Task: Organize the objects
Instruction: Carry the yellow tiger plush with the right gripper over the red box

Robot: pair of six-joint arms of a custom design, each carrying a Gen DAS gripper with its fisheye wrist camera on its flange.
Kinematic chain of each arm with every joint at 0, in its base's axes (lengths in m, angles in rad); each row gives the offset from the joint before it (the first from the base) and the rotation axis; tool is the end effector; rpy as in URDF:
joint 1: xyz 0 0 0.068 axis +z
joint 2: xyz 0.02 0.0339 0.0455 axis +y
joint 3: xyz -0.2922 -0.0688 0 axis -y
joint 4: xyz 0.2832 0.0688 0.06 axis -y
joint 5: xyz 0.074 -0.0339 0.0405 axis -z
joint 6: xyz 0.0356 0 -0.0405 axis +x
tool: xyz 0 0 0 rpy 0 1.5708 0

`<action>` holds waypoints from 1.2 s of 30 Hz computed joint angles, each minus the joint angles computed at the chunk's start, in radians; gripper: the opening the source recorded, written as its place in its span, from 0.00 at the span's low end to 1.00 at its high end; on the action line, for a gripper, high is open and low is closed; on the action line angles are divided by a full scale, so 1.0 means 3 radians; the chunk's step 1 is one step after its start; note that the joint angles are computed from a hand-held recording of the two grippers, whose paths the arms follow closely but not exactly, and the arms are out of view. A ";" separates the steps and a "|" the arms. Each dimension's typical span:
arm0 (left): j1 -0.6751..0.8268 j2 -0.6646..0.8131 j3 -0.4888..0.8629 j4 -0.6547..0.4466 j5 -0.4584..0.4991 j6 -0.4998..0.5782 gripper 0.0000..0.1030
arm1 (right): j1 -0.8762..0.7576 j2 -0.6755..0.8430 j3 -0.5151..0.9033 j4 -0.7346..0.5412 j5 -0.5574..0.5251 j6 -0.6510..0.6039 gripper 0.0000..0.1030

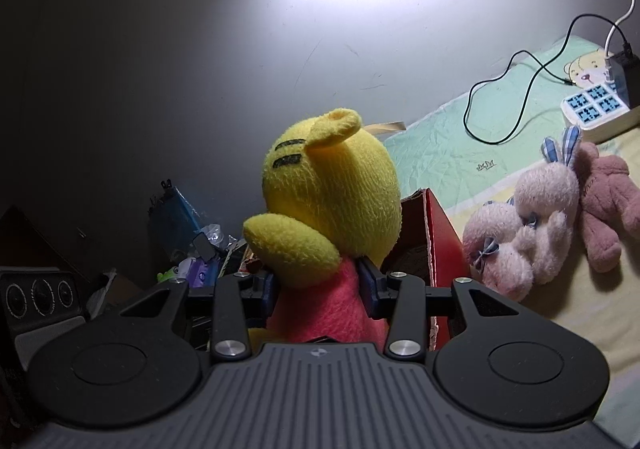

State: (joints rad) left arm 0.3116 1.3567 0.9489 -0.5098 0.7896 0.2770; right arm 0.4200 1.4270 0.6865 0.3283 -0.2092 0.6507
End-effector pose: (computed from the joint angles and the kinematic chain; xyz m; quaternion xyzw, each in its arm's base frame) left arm 0.2951 0.0685 0.2631 0.1083 0.8763 -0.2627 0.3891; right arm 0.2959 0.1402 0.2123 0.0390 0.8333 0.3529 0.4237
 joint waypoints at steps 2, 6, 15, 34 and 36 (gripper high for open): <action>0.0008 0.0026 0.0003 0.0009 -0.0052 0.0038 0.83 | 0.0034 0.0026 0.0051 -0.0055 0.0070 -0.0061 0.41; 0.0085 0.0213 0.0091 -0.0113 0.0051 0.0160 0.83 | 0.0050 0.0172 0.0170 -0.0192 0.0132 -0.0055 0.41; 0.0056 0.0668 0.0238 -0.0112 -0.0069 0.0234 0.83 | 0.0081 0.0497 0.0303 -0.0277 0.0231 -0.0062 0.40; -0.0057 0.1051 0.0448 -0.0251 -0.0466 0.0143 0.84 | 0.0023 0.0808 0.0455 -0.0326 0.0058 0.0081 0.38; -0.0058 0.1051 0.0444 -0.0245 -0.0479 0.0135 0.84 | 0.0014 0.0800 0.0443 -0.0312 0.0040 0.0093 0.40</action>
